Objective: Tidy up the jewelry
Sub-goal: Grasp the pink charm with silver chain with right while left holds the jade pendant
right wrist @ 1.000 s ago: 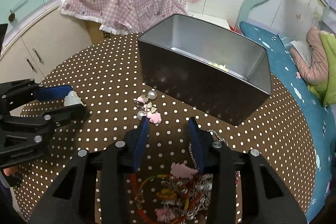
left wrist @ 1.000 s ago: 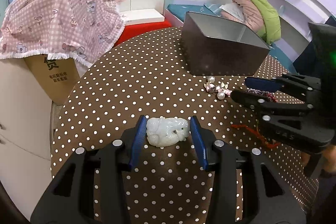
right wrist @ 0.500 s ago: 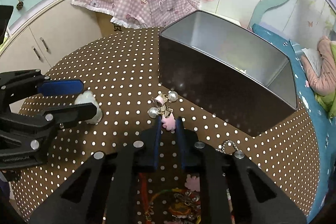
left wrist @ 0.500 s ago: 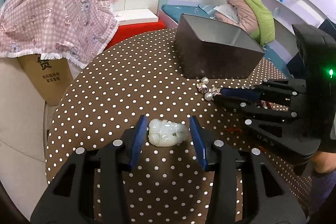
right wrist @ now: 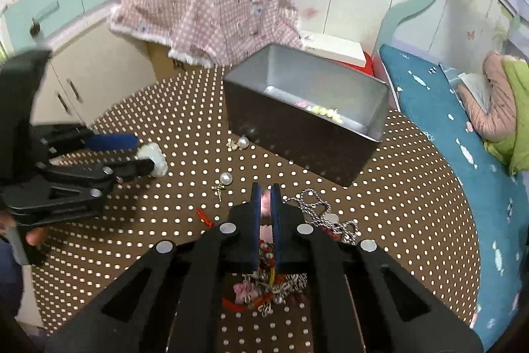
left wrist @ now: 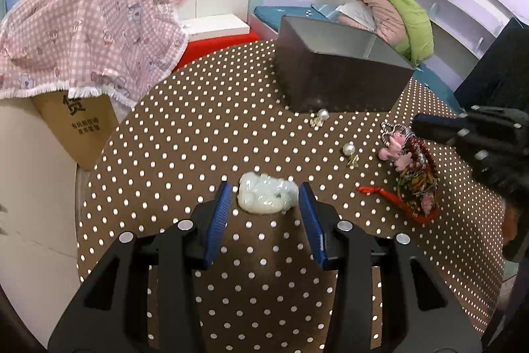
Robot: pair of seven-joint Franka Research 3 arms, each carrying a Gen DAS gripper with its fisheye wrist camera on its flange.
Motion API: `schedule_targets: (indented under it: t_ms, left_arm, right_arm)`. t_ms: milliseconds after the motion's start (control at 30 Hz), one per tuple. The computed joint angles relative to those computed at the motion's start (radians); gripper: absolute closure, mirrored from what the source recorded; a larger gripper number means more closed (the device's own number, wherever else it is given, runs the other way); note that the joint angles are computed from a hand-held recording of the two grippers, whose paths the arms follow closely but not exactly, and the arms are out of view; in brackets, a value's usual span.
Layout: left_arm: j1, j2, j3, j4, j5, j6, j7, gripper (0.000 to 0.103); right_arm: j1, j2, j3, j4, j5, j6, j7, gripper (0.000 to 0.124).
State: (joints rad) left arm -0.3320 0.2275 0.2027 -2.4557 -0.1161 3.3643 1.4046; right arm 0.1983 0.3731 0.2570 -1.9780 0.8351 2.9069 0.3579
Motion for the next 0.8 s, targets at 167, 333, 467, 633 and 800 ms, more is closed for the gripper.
schedule_targets:
  t_ms: [167,333,467,633,800]
  left_arm:
    - [-0.075,0.024,0.061,0.009,-0.034,0.004,0.026,0.059]
    - [-0.293,0.056,0.240,0.026,-0.147,-0.010,0.096,0.062]
    - [-0.288,0.053,0.233,0.024,-0.152,-0.006,0.098,0.062]
    - [-0.237,0.041,0.183,0.020,-0.141,-0.003,0.089,0.062]
    - [-0.197,0.033,0.154,0.019,-0.123,-0.007,0.087,0.062]
  right_arm:
    - [-0.011,-0.015,-0.011,0.001,0.014,-0.058,-0.002,0.119]
    - [-0.002,-0.007,-0.026,0.005,0.011,-0.067,-0.002,0.113]
    - [0.003,0.003,-0.035,0.009,-0.019,-0.090,-0.008,0.102]
    - [0.034,0.036,-0.057,0.036,-0.109,-0.097,0.026,0.101]
    - [0.094,0.078,-0.113,0.069,-0.284,-0.088,0.157,0.100]
